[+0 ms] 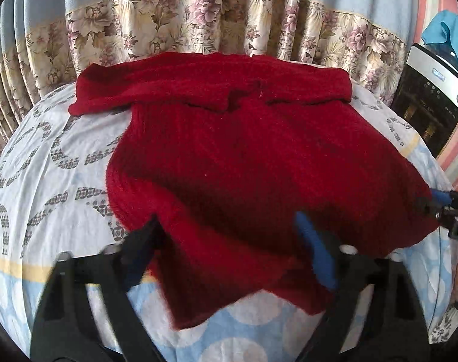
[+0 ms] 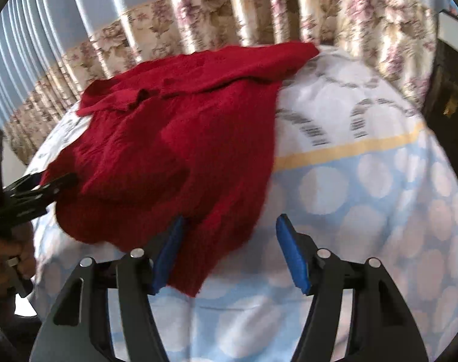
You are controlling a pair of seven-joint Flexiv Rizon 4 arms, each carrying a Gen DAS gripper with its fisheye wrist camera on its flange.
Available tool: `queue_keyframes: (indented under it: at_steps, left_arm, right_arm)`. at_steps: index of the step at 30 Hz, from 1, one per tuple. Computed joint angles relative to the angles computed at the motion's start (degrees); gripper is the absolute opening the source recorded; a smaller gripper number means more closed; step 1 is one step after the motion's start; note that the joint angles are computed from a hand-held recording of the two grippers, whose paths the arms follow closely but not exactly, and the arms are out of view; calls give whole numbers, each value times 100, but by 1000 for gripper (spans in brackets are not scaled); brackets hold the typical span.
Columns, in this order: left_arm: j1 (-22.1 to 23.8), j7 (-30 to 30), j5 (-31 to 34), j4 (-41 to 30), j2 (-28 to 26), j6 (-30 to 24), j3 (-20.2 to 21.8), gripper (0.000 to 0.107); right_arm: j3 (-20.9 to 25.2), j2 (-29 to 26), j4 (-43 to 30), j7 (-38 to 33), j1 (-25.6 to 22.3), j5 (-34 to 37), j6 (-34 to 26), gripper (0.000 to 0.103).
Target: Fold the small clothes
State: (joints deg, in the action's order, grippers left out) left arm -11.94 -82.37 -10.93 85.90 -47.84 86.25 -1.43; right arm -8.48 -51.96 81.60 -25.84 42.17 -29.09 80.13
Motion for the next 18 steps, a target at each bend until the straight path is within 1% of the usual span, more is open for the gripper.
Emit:
queue_keyframes:
  at_steps: [1, 2, 3, 4, 5, 7, 8, 9, 12, 13, 15, 16, 18]
  left_arm:
    - [51, 13, -3, 42, 21, 37, -38, 65]
    - [97, 17, -17, 81, 49, 41, -56, 47]
    - [130, -2, -37, 134, 88, 51, -50, 31]
    - [249, 17, -71, 243, 161, 62, -134, 24]
    - [304, 20, -97, 292, 194, 56, -162, 14]
    - [457, 21, -153, 517, 320, 152, -262, 12]
    - [462, 18, -155, 585, 361, 174, -241, 11]
    - [408, -36, -151, 671, 413, 207, -135, 10]
    - [414, -189, -199, 919, 566, 411, -55, 7]
    - [425, -231, -207, 1003, 632, 489, -43, 6]
    - [535, -227, -187, 1239, 852, 678, -148, 6]
    - [636, -188, -158, 1422, 1024, 807, -267, 6]
    - [680, -104, -89, 1648, 1285, 927, -341, 6]
  right_arm:
    - [189, -82, -136, -212, -92, 117, -20, 41]
    - [190, -109, -179, -157, -91, 38, -52, 32]
    - [90, -120, -198, -120, -16, 14, -78, 14]
    - [25, -117, -211, -115, 32, -23, -112, 14]
    - [-30, -112, -194, -69, 60, -31, -44, 13]
    - [-350, -58, -51, 178, 231, -66, 186, 12]
    - [-527, -23, 24, 298, 328, -92, 270, 12]
    - [-716, 20, 111, 426, 431, -117, 352, 11]
    - [-1442, 191, 435, 864, 844, -219, 564, 11]
    - [-1776, 284, 620, 1027, 1037, -264, 682, 11]
    - [-2271, 435, 926, 1214, 1349, -282, 971, 10]
    - [-2463, 493, 1044, 1224, 1489, -251, 1074, 10]
    - [-2752, 586, 1204, 1140, 1744, -163, 1141, 10]
